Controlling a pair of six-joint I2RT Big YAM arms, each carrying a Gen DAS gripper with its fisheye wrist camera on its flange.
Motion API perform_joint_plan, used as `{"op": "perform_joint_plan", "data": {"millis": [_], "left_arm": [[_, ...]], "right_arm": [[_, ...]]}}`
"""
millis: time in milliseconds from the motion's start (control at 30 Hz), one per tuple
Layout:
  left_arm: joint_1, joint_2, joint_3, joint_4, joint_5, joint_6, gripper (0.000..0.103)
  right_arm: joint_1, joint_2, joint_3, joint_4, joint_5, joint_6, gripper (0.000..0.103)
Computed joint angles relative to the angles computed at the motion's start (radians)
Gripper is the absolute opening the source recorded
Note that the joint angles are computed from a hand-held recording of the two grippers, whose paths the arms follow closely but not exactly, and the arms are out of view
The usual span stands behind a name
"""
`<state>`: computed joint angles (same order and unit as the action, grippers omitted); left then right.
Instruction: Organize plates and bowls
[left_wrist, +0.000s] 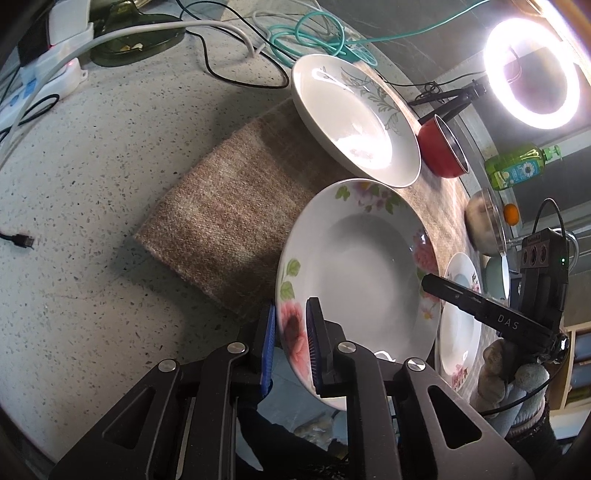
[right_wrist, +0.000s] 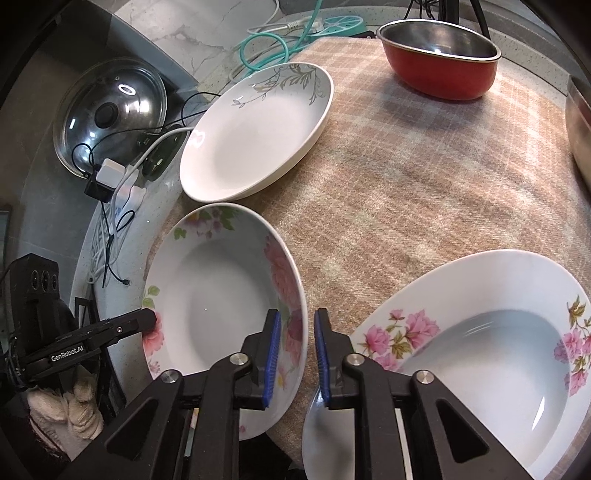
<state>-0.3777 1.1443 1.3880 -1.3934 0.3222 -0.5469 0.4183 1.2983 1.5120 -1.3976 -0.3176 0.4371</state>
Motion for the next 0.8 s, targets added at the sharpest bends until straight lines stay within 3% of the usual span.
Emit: {"op": "perform_joint_plan", "data": {"millis": [800], "left_arm": [[0.005,-0.009,0.004,-0.001,-0.023,0.005,0.012]], "right_arm": [[0.011,-0.015,-0.011,0.016,0.008,0.058,0.012]]}}
